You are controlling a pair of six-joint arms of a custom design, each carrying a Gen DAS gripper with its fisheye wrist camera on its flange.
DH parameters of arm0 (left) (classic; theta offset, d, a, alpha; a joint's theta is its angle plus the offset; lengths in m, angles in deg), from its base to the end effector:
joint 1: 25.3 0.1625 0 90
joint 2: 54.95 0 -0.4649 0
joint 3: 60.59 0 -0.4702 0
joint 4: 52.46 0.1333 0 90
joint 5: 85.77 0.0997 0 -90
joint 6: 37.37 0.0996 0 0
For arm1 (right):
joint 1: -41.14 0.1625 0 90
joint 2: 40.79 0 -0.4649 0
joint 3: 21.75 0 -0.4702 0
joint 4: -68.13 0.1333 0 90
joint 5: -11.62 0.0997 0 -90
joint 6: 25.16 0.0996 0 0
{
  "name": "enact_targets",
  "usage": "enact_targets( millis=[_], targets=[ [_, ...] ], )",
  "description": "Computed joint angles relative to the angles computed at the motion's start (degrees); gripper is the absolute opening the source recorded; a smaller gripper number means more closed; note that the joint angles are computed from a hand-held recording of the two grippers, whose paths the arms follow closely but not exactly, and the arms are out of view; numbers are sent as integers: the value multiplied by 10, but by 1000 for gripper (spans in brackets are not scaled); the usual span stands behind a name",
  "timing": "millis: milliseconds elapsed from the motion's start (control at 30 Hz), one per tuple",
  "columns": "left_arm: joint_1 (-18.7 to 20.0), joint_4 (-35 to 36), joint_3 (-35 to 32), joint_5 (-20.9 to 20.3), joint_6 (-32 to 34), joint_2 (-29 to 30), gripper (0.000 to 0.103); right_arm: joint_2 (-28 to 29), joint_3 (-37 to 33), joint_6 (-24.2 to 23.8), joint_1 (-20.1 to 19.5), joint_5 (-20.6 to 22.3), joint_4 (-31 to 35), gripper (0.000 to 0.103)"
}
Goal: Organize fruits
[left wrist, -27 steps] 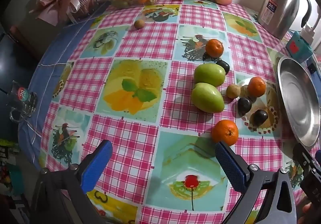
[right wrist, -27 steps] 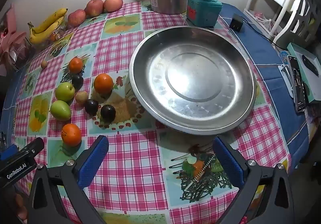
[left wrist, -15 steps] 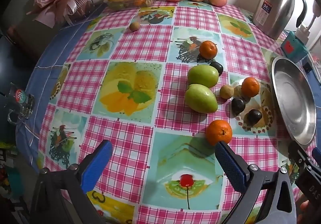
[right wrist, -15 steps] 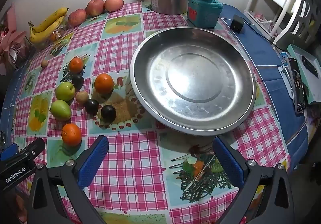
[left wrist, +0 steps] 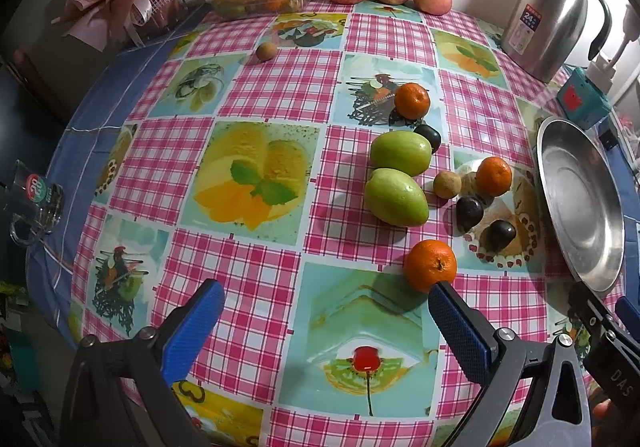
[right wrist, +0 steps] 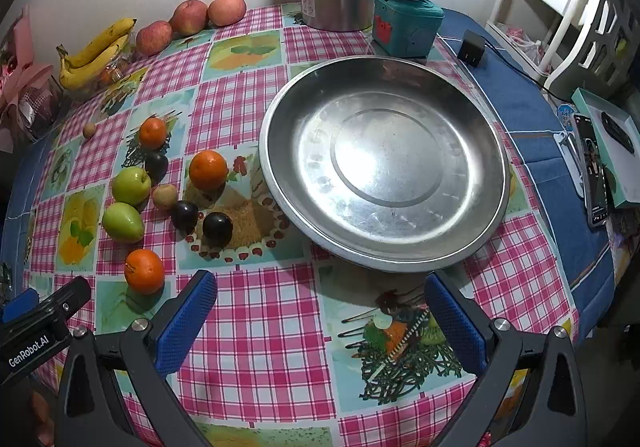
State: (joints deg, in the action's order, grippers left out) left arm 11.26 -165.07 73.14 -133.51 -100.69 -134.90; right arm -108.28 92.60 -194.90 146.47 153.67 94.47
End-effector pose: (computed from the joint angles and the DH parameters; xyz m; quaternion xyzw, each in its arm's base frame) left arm -0.2069 -0.4028 0.1263 0.0191 0.9035 -0.1643 0.3954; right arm 0.1643 -0.3923 0.1614 -0.0247 -0.8909 0.2241 0.3942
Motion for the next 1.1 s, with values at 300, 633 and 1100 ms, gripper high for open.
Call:
enact_targets(
  millis=[300, 633, 1100],
  targets=[
    [1, -6, 1, -2, 3, -1, 103, 1, 0, 2, 1, 0, -1, 103],
    [3, -5, 2, 1, -1, -3, 103, 0, -1, 3, 1, 0, 0, 103],
    [3, -5, 3, 2, -3, -4, 103, 1, 0, 3, 1, -1, -1, 103]
  ],
)
